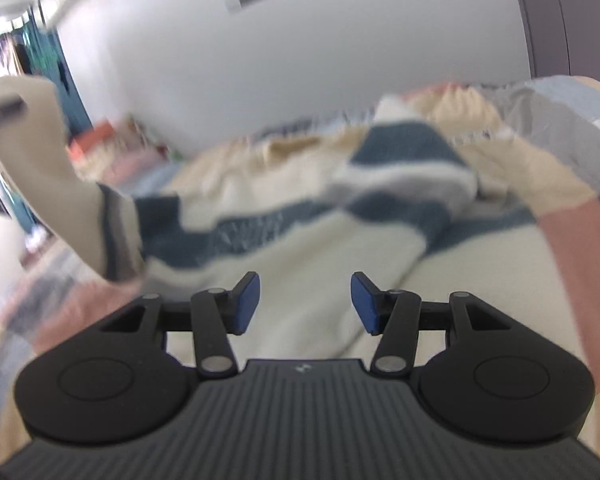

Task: Fold large clothes
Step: 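Grasp the other sweater sleeve cuff with the left tool and lift it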

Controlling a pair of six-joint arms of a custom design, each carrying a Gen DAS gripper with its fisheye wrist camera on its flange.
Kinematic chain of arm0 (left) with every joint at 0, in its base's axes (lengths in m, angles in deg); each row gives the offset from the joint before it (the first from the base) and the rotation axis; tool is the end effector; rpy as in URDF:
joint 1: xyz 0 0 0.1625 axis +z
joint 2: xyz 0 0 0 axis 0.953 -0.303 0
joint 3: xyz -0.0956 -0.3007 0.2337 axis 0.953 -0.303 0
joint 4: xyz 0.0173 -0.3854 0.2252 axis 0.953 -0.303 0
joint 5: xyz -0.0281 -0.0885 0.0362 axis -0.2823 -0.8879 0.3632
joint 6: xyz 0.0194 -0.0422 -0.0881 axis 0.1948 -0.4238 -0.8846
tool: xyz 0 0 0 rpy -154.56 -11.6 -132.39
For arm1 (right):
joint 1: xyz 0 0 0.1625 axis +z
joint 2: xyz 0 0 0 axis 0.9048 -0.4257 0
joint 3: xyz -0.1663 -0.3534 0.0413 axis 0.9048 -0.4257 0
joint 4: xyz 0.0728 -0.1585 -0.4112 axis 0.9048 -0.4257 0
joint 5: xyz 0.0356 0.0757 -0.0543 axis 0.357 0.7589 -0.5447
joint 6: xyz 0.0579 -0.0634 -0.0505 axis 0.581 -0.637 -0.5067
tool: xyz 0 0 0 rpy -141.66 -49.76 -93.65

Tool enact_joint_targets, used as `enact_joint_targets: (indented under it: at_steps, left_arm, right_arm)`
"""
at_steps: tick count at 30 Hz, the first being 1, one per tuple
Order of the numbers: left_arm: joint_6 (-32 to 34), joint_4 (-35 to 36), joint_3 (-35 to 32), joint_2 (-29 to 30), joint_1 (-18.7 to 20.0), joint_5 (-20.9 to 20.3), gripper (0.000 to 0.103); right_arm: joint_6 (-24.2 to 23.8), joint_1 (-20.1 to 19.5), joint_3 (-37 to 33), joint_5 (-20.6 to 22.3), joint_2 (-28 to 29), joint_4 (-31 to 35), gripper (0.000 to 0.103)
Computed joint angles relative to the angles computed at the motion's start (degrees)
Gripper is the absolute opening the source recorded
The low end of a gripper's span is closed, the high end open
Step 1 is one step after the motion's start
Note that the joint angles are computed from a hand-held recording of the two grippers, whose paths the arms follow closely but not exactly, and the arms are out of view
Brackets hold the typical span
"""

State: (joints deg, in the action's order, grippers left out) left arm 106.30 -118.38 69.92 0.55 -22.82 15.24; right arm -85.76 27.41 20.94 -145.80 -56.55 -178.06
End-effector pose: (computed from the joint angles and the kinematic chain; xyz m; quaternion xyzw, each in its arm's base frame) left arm -0.3525 -0.7035 0.1909 0.3955 0.7011 -0.5407 0.2444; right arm 0.1260 -0.6335 0.2966 0.0634 -0.8268 0.5170 0.2124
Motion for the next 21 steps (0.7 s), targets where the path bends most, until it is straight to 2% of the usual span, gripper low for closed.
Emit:
enact_joint_targets:
  at_steps: [8, 12, 16, 21]
  left_arm:
    - [-6.0, 10.5, 11.7, -0.3, -3.7, -0.6, 0.01]
    - [-10.4, 15.2, 12.6, 2.3, -3.7, 0.8, 0.01]
    - [-14.9, 19.3, 12.2, 4.4, -2.5, 1.7, 0.01]
    - [-20.1, 22.8, 13.3, 2.2, -0.7, -0.3, 0.012]
  right_arm:
    - [6.3, -3.2, 5.3, 4.9, -6.6, -4.8, 0.055]
    - [7.6, -4.8, 6.9, 7.5, -7.9, -9.0, 0.055]
    - [9.1, -6.0, 7.4, 9.2, -8.2, -10.3, 0.055]
    - [10.9, -6.4, 7.5, 9.3, -8.4, -8.8, 0.055]
